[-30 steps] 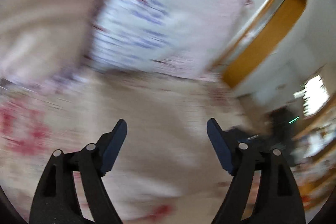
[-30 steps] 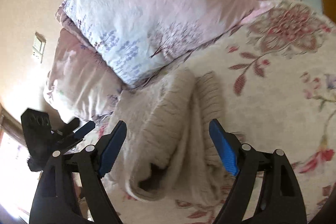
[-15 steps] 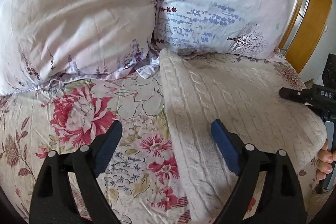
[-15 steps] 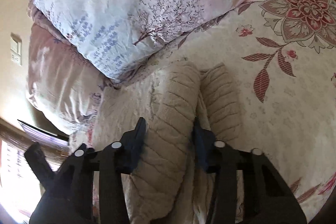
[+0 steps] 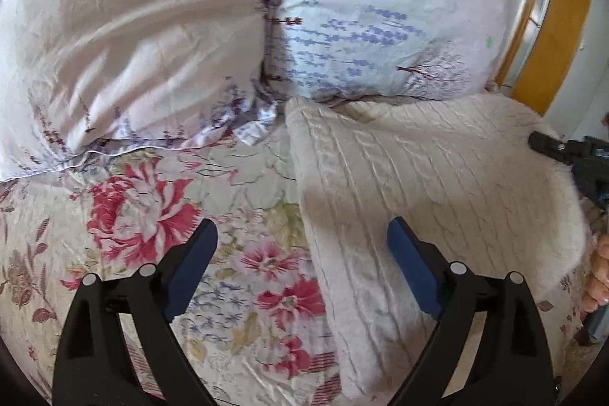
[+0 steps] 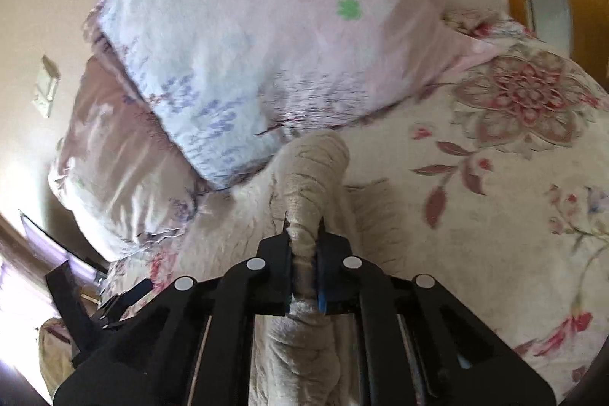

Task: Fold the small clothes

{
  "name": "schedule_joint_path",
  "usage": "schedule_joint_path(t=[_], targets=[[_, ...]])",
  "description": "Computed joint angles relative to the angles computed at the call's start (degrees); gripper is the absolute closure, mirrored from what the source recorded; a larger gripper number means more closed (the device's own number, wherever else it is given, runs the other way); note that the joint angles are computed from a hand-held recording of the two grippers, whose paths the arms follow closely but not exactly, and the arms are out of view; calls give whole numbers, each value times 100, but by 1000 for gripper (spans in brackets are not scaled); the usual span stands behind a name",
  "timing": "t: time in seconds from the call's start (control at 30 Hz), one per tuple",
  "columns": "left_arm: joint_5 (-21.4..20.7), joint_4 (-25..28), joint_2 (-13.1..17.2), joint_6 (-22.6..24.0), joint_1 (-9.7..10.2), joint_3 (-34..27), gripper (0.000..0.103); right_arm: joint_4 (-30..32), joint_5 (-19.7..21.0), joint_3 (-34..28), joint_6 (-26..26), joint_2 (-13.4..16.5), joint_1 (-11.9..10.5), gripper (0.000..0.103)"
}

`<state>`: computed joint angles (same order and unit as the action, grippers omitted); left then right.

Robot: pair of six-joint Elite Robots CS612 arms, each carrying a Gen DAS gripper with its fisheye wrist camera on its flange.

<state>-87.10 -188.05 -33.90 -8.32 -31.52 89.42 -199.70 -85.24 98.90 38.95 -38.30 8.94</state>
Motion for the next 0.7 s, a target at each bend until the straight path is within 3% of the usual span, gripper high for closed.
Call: schedule_joint_path(t=[0.13, 0.2, 0.3, 0.37, 0.5, 0.7], targets=[[-211, -9, -4, 53, 12, 8, 12, 687, 23, -83, 454, 136, -76, 93], [-252, -12, -10, 81, 14, 15, 12, 555, 161, -76, 701, 231, -129, 93], [-230, -40, -28, 136, -2, 56, 12, 560, 202, -71, 671, 207, -134, 91], [-313, -33, -39, 110, 14, 74, 12, 443, 273, 11, 701, 155, -142, 82], [-966, 69, -62, -186, 149, 96, 12, -211, 468, 379, 873, 38, -170, 53], [-1721, 253, -8, -680, 312, 82, 13, -693, 687, 773, 711, -96, -99, 53]])
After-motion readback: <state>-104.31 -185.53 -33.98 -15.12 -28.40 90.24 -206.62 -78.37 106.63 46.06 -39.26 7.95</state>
